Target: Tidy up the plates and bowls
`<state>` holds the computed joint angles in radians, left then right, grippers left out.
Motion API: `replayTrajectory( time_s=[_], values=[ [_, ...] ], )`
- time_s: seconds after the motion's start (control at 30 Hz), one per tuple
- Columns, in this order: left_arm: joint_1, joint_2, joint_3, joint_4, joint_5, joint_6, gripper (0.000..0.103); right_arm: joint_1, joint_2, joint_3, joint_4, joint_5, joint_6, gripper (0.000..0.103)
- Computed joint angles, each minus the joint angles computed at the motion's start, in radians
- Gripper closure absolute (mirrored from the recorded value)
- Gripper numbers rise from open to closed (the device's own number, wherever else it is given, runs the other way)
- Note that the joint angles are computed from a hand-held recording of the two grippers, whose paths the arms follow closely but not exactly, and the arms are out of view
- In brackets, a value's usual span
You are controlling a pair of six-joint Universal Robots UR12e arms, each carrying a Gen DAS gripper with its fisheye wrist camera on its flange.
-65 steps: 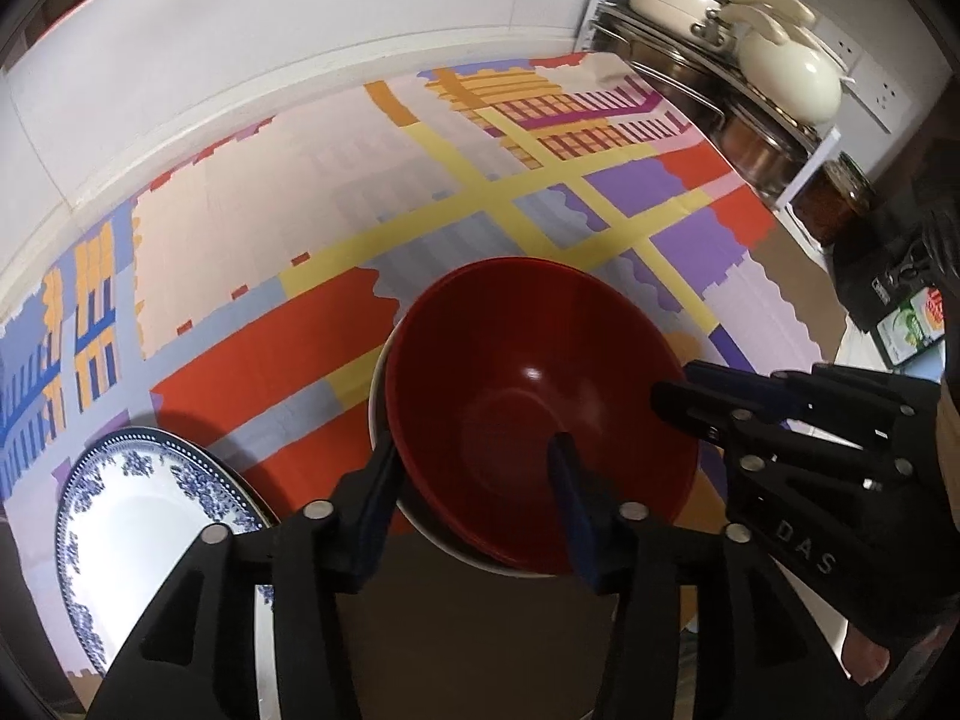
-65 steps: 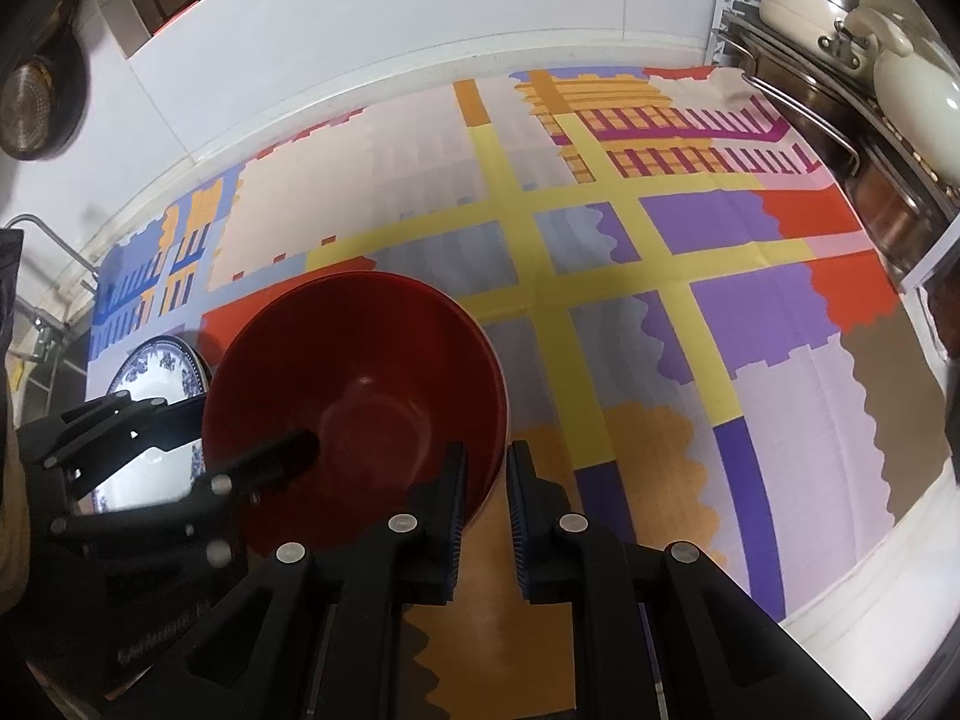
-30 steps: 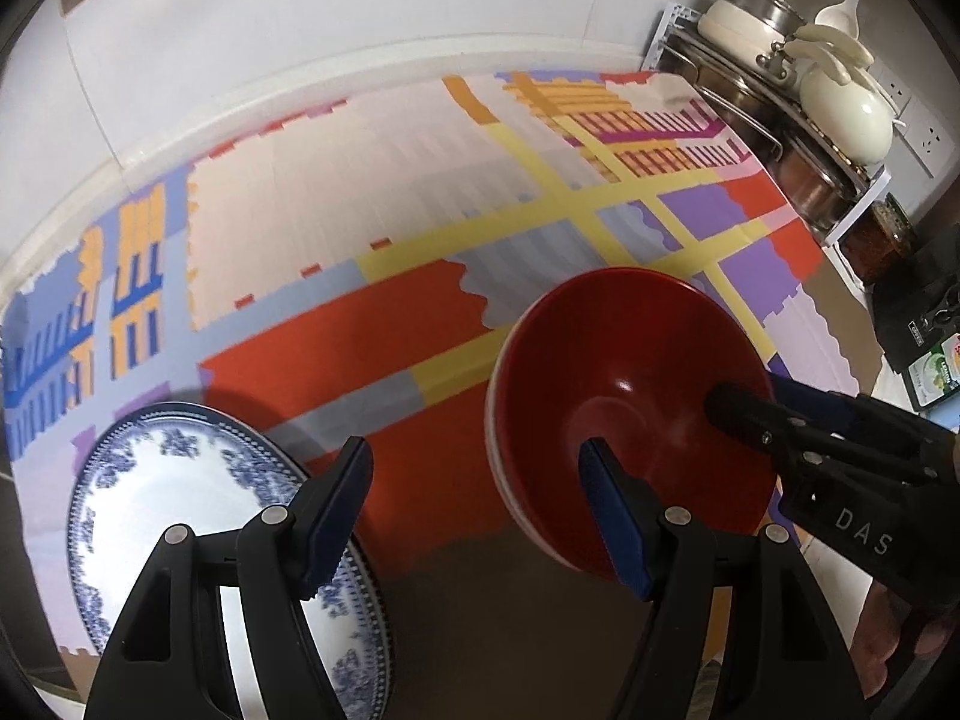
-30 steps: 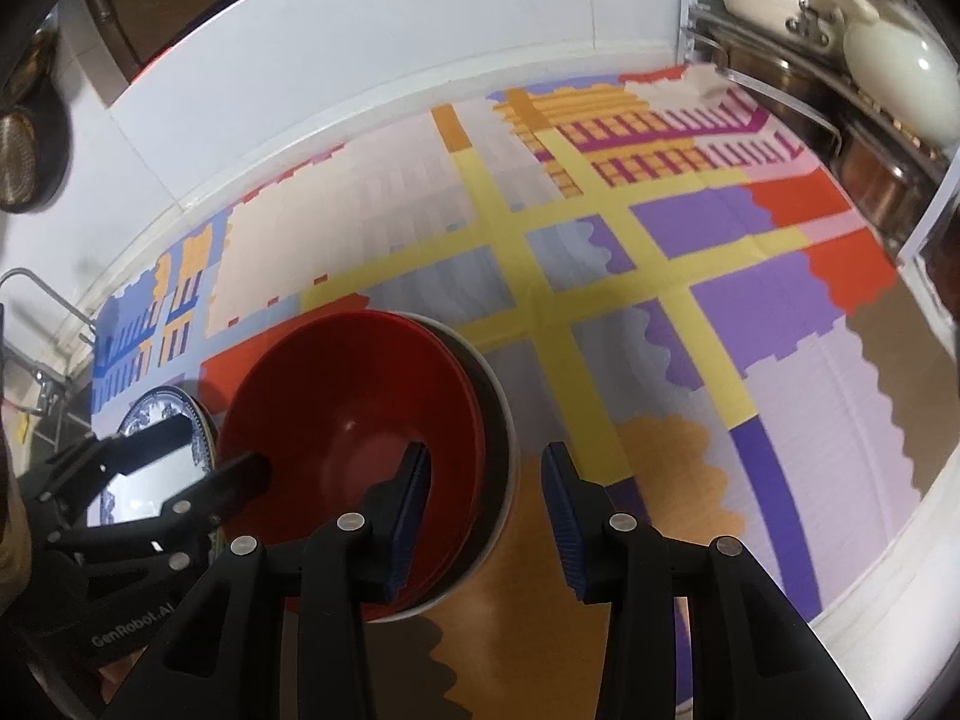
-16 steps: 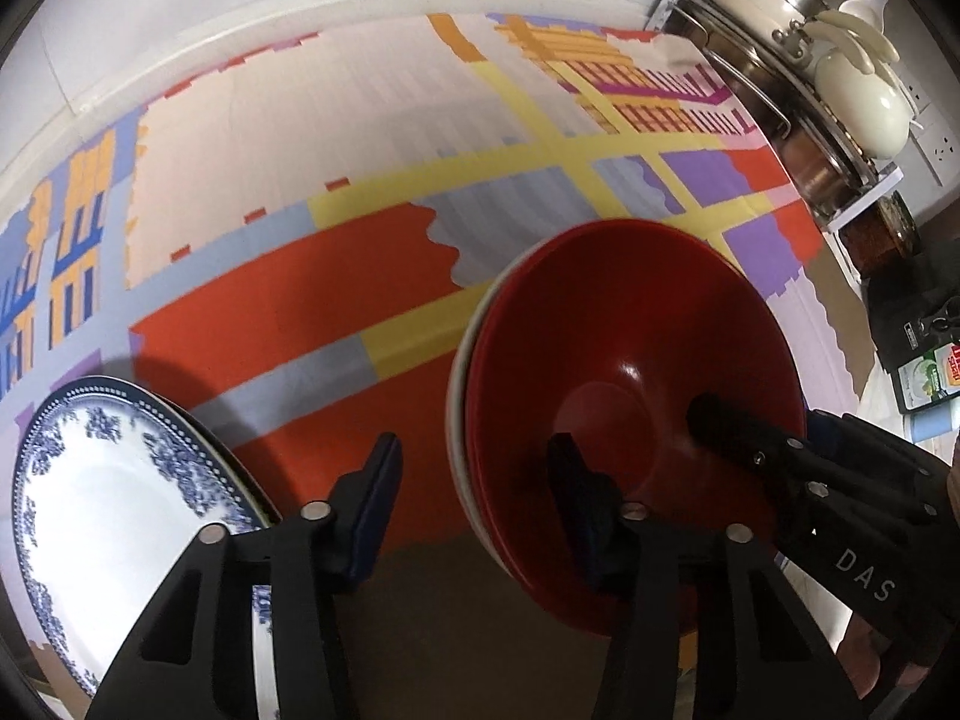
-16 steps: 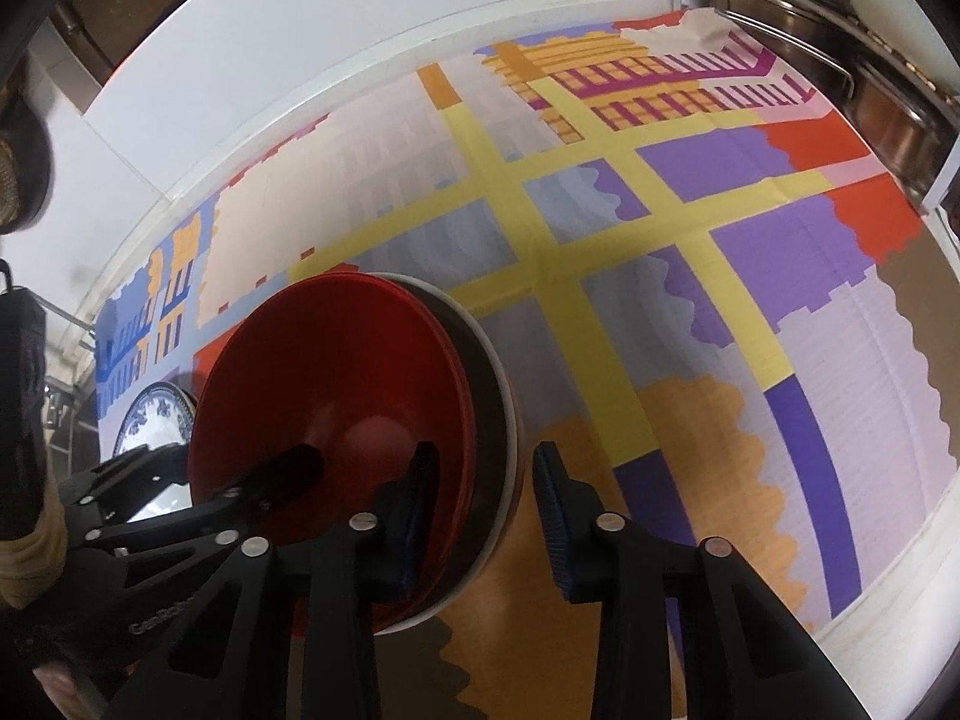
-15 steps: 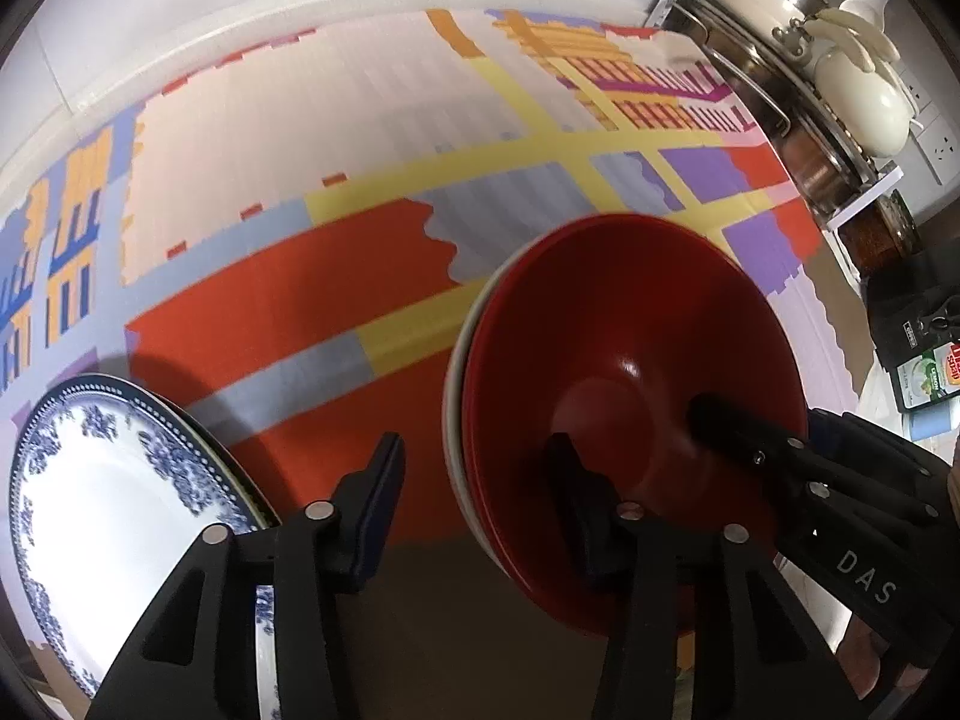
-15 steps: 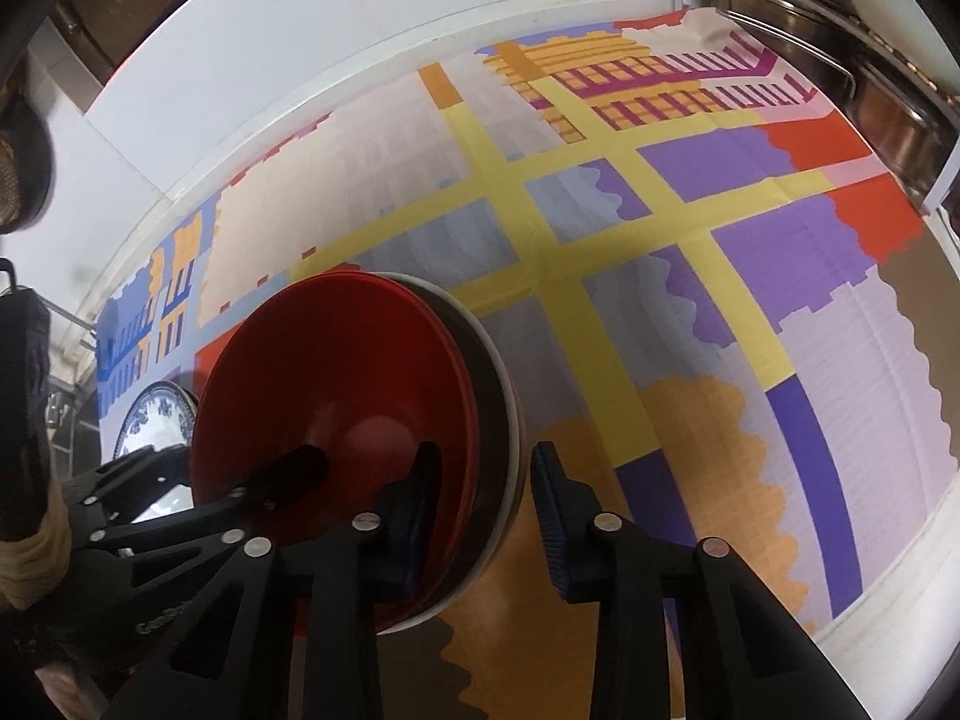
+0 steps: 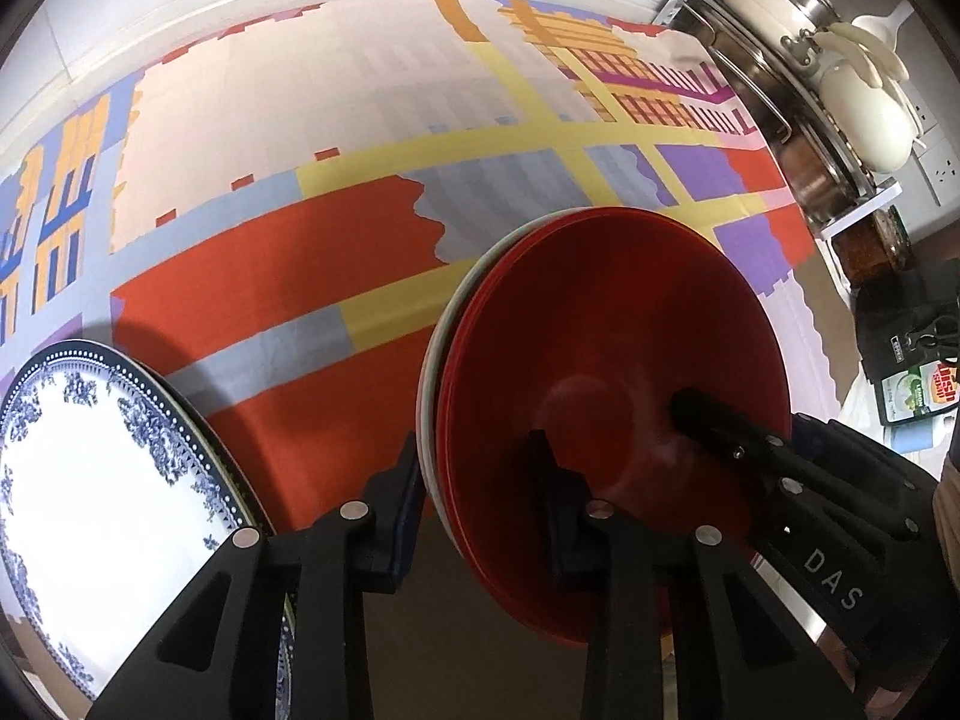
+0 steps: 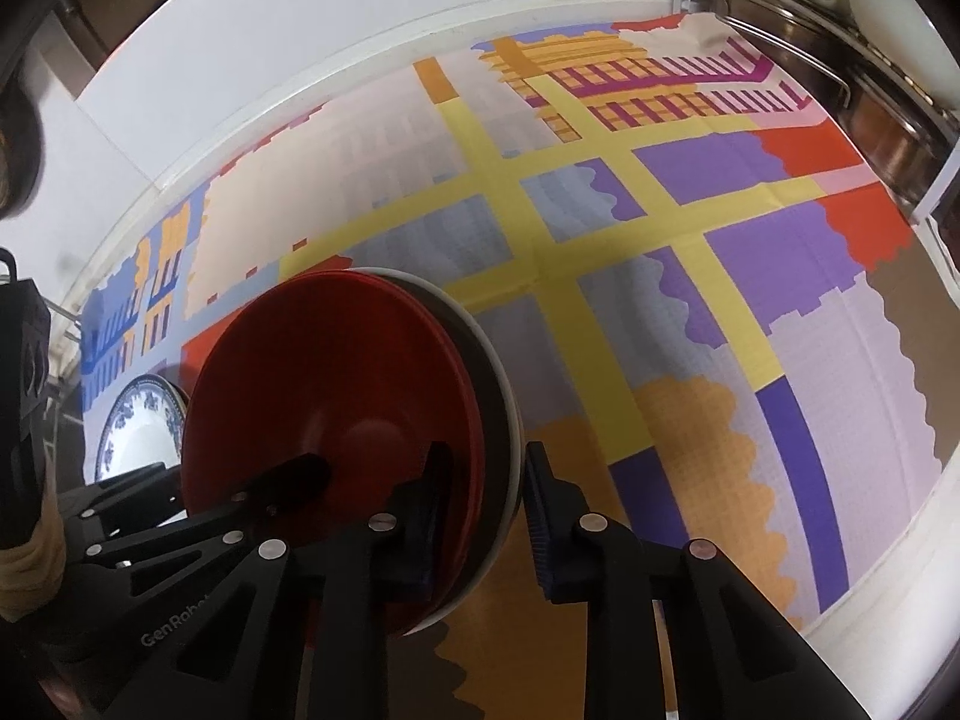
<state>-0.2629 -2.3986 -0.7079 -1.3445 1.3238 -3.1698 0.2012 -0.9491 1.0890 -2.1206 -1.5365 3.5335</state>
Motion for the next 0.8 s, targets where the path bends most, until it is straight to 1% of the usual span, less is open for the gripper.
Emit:
replayTrajectory(
  time_s=[0.17,0.4,0.6,0.8],
  values=[
    [0.0,0.015,-0.02,0.016,0.016,-0.013,0.071,-0.001,-0.003,0.0,0.007,0.016,0.001,0.08],
    [0.009,0.057,-0.077,0.062,0.019,-0.037,0.071,0.009,-0.009,-0.009,-0.001,0.009,-0.022,0.08],
    [0.029,0.114,-0.161,0.127,0.032,-0.082,0.072,0.024,-0.006,-0.031,-0.01,0.023,-0.06,0.08],
    [0.05,0.178,-0.26,0.199,0.072,-0.146,0.072,0.047,0.011,-0.071,-0.01,0.057,-0.125,0.08]
  ],
)
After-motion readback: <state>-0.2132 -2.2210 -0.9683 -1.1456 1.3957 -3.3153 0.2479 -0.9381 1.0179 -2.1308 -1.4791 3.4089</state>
